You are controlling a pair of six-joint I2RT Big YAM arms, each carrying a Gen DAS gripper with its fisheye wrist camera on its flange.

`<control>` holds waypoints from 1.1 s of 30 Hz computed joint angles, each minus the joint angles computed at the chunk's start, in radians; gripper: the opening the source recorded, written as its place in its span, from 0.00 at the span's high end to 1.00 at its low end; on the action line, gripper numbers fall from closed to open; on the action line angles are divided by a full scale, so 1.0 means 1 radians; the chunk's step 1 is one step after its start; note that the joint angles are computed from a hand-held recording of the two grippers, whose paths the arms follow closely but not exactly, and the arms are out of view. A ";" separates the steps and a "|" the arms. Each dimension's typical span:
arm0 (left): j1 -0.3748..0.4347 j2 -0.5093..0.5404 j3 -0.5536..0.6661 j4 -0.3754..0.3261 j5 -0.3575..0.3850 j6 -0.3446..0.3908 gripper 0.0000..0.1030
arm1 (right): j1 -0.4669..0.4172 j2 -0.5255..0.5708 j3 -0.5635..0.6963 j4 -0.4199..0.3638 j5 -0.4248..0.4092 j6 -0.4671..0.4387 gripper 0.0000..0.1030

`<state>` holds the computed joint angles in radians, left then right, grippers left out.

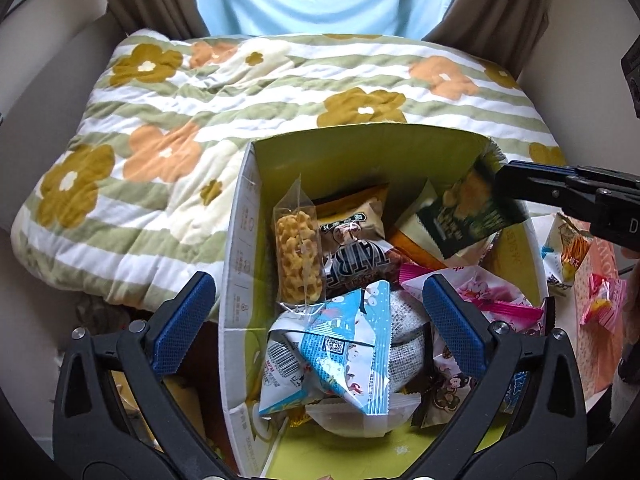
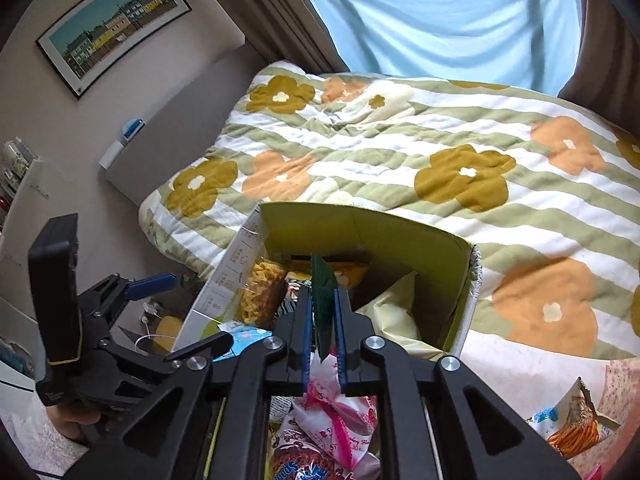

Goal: Organize snacks
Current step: 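Move both tools back to the fries pouch and pink bag on the cloth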

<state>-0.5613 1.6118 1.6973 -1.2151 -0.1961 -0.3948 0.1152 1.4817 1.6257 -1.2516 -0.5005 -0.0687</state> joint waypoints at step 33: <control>-0.261 0.141 0.303 -0.065 -0.058 0.033 0.00 | -0.429 -0.372 -0.224 -0.115 0.117 -0.027 0.00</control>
